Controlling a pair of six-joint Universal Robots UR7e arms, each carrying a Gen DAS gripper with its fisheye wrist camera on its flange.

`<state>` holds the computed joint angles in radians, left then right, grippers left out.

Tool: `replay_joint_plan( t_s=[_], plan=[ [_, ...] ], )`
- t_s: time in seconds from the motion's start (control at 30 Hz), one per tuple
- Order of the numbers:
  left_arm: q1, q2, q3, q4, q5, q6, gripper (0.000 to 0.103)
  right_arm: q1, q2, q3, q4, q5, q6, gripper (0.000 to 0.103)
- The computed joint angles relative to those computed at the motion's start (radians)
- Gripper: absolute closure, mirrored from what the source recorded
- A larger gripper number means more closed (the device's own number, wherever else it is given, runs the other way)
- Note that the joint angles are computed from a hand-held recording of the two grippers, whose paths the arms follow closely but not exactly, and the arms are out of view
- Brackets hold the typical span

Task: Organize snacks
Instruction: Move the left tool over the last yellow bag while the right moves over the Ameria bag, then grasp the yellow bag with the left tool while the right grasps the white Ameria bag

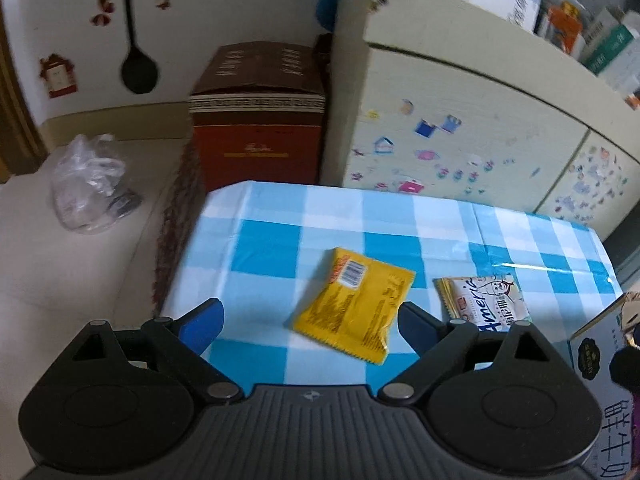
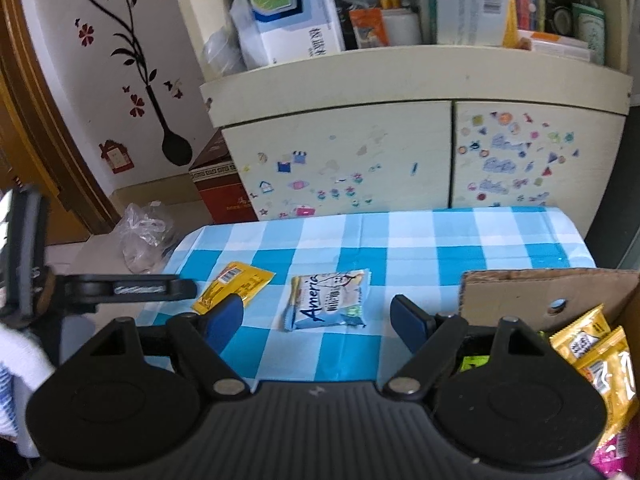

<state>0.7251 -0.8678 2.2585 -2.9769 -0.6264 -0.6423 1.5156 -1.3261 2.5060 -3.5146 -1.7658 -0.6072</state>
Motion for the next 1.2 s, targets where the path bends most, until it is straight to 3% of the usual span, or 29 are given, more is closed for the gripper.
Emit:
replay_joint_plan(
  t_s=[0.17, 0.63, 0.83, 1.0, 1.2],
  plan=[
    [0.043, 0.066, -0.039, -0.067, -0.014, 0.095, 0.007, 0.011, 0.061, -0.008, -0.044, -0.02, -0.03, 0.022],
    [0.114, 0.131, -0.084, -0.198, -0.046, 0.183, 0.006, 0.023, 0.289, -0.101, -0.206, -0.117, -0.001, 0.022],
    [0.124, 0.137, -0.087, -0.243, -0.117, 0.27, 0.006, 0.018, 0.328, -0.127, -0.223, -0.118, 0.013, 0.022],
    [0.104, 0.156, -0.095, -0.169, -0.046, 0.289, 0.003, 0.009, 0.354, -0.149, -0.245, -0.139, 0.015, 0.022],
    [0.116, 0.136, -0.086, -0.146, -0.045, 0.261, 0.0, 0.002, 0.387, -0.177, -0.237, -0.164, 0.031, 0.016]
  ],
)
